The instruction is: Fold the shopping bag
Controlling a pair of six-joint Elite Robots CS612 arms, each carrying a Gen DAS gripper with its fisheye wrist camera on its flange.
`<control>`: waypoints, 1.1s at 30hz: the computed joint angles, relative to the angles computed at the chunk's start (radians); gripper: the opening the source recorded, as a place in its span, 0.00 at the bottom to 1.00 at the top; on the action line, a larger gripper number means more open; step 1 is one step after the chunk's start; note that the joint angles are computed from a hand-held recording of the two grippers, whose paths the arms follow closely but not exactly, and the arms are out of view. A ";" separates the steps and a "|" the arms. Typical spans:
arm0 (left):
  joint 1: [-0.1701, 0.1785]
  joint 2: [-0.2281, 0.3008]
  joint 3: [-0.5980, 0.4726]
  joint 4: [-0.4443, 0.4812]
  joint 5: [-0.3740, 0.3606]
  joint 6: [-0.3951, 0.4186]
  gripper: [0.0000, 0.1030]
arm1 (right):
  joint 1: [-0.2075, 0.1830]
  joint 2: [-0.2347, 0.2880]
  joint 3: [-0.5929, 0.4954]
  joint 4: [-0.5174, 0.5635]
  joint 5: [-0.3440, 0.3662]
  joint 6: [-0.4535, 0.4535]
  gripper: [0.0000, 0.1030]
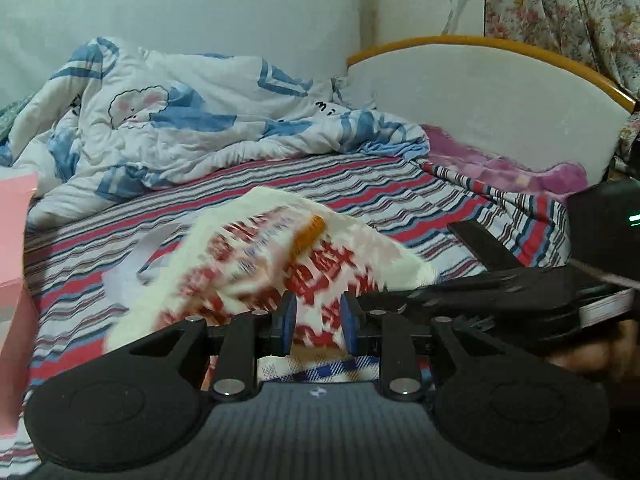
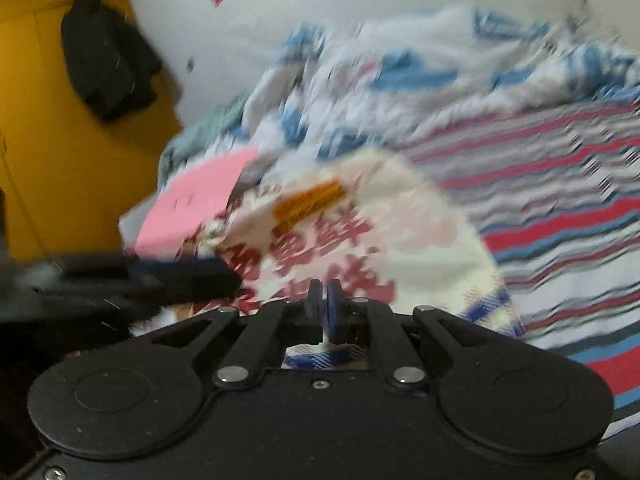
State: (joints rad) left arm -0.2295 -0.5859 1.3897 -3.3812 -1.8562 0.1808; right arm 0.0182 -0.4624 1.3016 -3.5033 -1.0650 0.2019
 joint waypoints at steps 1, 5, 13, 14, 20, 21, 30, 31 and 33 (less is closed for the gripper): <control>0.001 -0.002 0.005 0.008 0.011 -0.001 0.22 | 0.004 0.002 -0.010 0.039 -0.021 -0.032 0.02; -0.003 0.018 -0.012 0.076 0.102 -0.009 0.22 | 0.013 0.024 -0.062 0.149 -0.079 -0.081 0.02; 0.004 0.061 -0.070 0.187 0.128 0.026 0.22 | 0.025 0.055 -0.105 0.214 -0.254 -0.111 0.00; 0.008 0.060 -0.073 0.197 0.115 0.032 0.22 | 0.022 0.056 -0.103 0.210 -0.255 -0.101 0.00; 0.066 0.053 -0.076 0.139 -0.104 -0.139 0.22 | 0.006 0.039 -0.069 0.092 -0.174 -0.012 0.00; 0.076 0.050 -0.072 0.110 -0.137 -0.169 0.22 | 0.003 0.030 -0.051 0.045 -0.145 0.002 0.00; 0.096 0.001 0.006 0.008 -0.086 -0.160 0.22 | -0.027 -0.045 0.081 0.071 0.229 -0.034 0.23; 0.091 0.002 0.005 0.011 -0.064 -0.147 0.22 | -0.022 -0.049 0.089 0.115 0.228 -0.057 0.23; 0.075 0.008 0.003 -0.005 0.004 -0.102 0.22 | -0.004 -0.058 0.091 0.220 0.150 -0.125 0.23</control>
